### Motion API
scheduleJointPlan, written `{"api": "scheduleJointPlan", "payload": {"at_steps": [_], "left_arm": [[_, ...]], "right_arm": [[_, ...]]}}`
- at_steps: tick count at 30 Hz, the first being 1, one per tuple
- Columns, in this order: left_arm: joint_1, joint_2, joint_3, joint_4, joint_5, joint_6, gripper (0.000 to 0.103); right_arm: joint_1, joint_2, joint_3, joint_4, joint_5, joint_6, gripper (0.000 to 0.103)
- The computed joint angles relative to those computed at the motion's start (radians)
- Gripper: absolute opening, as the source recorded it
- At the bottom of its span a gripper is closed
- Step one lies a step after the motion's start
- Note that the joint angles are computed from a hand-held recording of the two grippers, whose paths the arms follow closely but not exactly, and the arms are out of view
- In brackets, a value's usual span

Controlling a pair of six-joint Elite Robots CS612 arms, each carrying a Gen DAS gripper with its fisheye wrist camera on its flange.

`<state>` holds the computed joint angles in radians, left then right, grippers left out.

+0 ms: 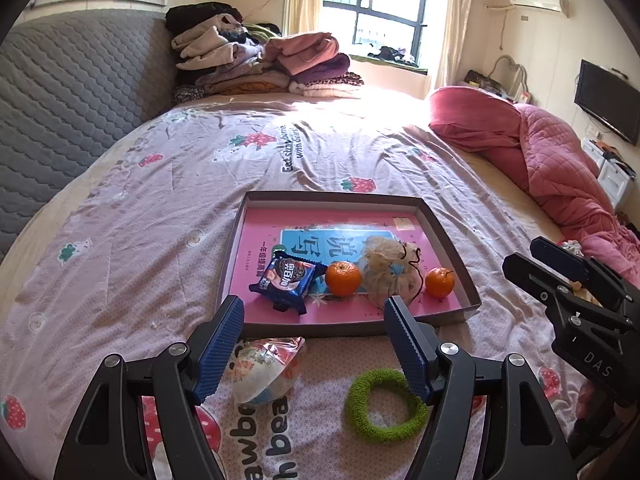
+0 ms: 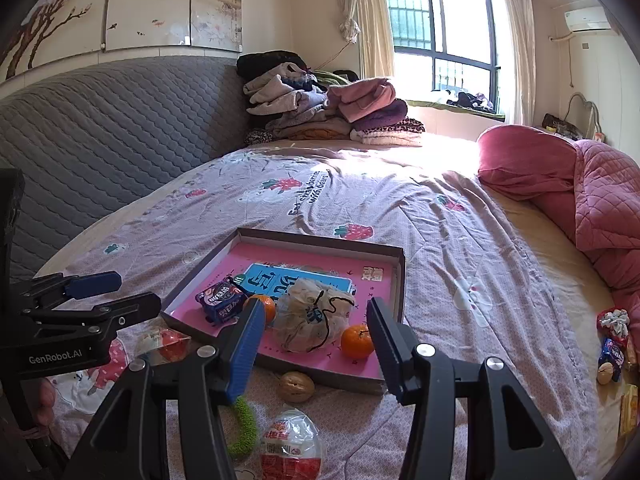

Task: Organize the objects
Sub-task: 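Withdraw both tools from the tray back toward the green ring and wrapped egg, then move left tool to the green fuzzy ring while right tool approaches the red wrapped egg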

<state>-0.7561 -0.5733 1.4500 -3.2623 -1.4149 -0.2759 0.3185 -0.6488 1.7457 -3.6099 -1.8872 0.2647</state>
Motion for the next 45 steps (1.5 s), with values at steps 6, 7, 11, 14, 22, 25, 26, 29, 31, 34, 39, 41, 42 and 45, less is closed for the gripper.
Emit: {"api": "scheduleJointPlan", "payload": {"at_steps": [6,7,11,14,22,25,26,29,31,34,39,41,42,45], "left_arm": [[-0.006,-0.006,0.020,-0.001,-0.002,0.003,0.074],[-0.008,-0.007,0.022,0.000,-0.002,0.005,0.074],[-0.013,-0.010,0.028,-0.006,-0.002,0.013,0.074],[-0.015,-0.013,0.033,-0.009,0.002,0.015,0.074],[-0.022,-0.023,0.055,-0.013,0.005,0.016,0.074],[-0.023,-0.024,0.062,-0.013,0.002,0.016,0.074],[-0.023,-0.024,0.064,-0.012,0.003,0.014,0.074],[-0.026,-0.024,0.070,-0.012,0.002,0.015,0.074],[-0.027,-0.023,0.074,-0.013,0.002,0.016,0.074],[-0.029,-0.022,0.078,-0.009,0.000,0.019,0.074],[-0.031,-0.020,0.084,-0.002,-0.003,0.023,0.074],[-0.033,-0.019,0.086,0.004,-0.001,0.029,0.074],[-0.034,-0.017,0.087,0.008,-0.001,0.030,0.074],[-0.034,-0.013,0.086,0.021,-0.009,0.032,0.074]], "right_arm": [[0.008,-0.005,0.004,0.004,-0.005,-0.011,0.053],[0.009,-0.005,0.006,0.000,-0.007,-0.010,0.053],[0.011,-0.009,0.012,-0.007,-0.004,-0.010,0.053],[0.014,-0.012,0.016,-0.011,-0.008,-0.011,0.053],[0.021,-0.017,0.034,-0.024,-0.009,-0.002,0.053],[0.026,-0.017,0.042,-0.030,-0.010,0.000,0.054],[0.028,-0.017,0.043,-0.031,-0.012,0.000,0.056],[0.032,-0.015,0.050,-0.035,-0.022,0.003,0.057],[0.033,-0.014,0.055,-0.035,-0.019,0.008,0.057],[0.037,-0.011,0.060,-0.033,-0.020,0.013,0.057],[0.039,-0.006,0.067,-0.025,-0.023,0.027,0.060],[0.039,-0.004,0.071,-0.023,-0.018,0.034,0.061],[0.039,-0.003,0.072,-0.021,-0.017,0.039,0.061],[0.039,0.000,0.075,-0.014,-0.014,0.047,0.061]]}}
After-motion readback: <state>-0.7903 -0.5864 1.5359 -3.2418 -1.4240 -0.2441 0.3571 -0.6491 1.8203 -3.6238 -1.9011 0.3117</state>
